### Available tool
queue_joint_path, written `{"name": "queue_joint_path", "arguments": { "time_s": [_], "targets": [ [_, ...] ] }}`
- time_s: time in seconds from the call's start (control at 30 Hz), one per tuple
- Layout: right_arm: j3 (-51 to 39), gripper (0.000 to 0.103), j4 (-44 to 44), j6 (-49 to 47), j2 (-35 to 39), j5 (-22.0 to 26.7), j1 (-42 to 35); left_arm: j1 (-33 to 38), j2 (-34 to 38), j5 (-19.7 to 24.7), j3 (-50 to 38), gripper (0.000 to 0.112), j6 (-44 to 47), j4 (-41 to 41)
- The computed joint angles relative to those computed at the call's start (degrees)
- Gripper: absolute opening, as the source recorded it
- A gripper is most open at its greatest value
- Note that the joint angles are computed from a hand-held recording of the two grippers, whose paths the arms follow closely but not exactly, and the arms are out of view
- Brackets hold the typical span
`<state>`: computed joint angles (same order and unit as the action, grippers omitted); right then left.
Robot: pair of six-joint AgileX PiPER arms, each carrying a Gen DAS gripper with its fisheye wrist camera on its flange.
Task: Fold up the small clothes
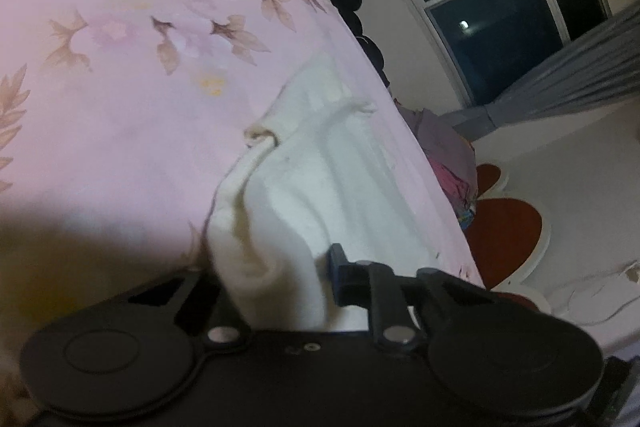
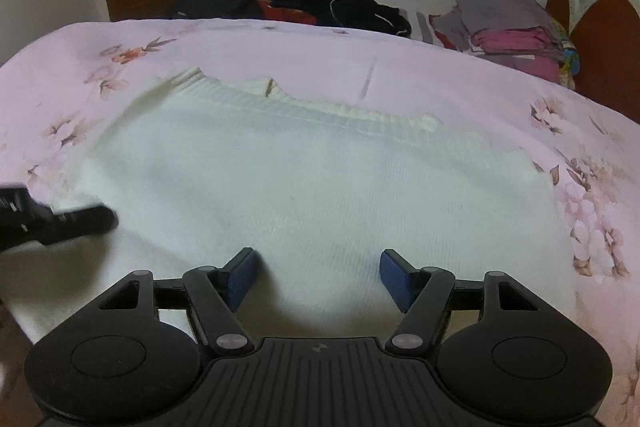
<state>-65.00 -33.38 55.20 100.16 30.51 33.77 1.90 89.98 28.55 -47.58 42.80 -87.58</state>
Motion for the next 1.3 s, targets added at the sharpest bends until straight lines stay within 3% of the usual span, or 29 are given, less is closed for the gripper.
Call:
{"name": "queue_joint_path", "arguments": {
  "time_s": [0.13,0.33,0.67,0.9,1.07,1.2,1.3],
  "targets": [
    [1.5,0.072,-4.2,1.8,1.1,0.0,0.6,-1.7,-1.3,-3.0,0.2,0.015,-0.2,0.8],
    [3.6,0.073,-1.3,0.9,-2.6,-2.1,-1.7,-5.4,-4.2,-8.7,-1.3,0.008,-6.8,8.8],
    [11.9,0.073,4.1,-2.2,-12.9,-4.4,-7.6,-18.1,-5.5,-14.3,-10.2,0.008,-30.7,41.0],
    [18.0,0.073,7.2,-5.4,-22.1,-3.3,-14.4,-30.7,-0.7,-16.0,-16.0,0.008,-32.5,49.6],
    [21.6,0.073,8.7,-7.7,-27.0,-1.9,-19.9,-38.0,3.0,-14.7,-16.5,0.008,-34.1,54.1],
    [24.0,0.073,14.3,-12.9,-30.0,-3.0,-24.1,-41.9,4.9,-12.9,-15.8,0.024,-36.8,58.1],
    [24.5,0.073,20.1,-18.2,-31.5,-4.5,-25.8,-42.9,2.7,-12.5,-13.1,0.026,-34.1,56.1]
  ]
}}
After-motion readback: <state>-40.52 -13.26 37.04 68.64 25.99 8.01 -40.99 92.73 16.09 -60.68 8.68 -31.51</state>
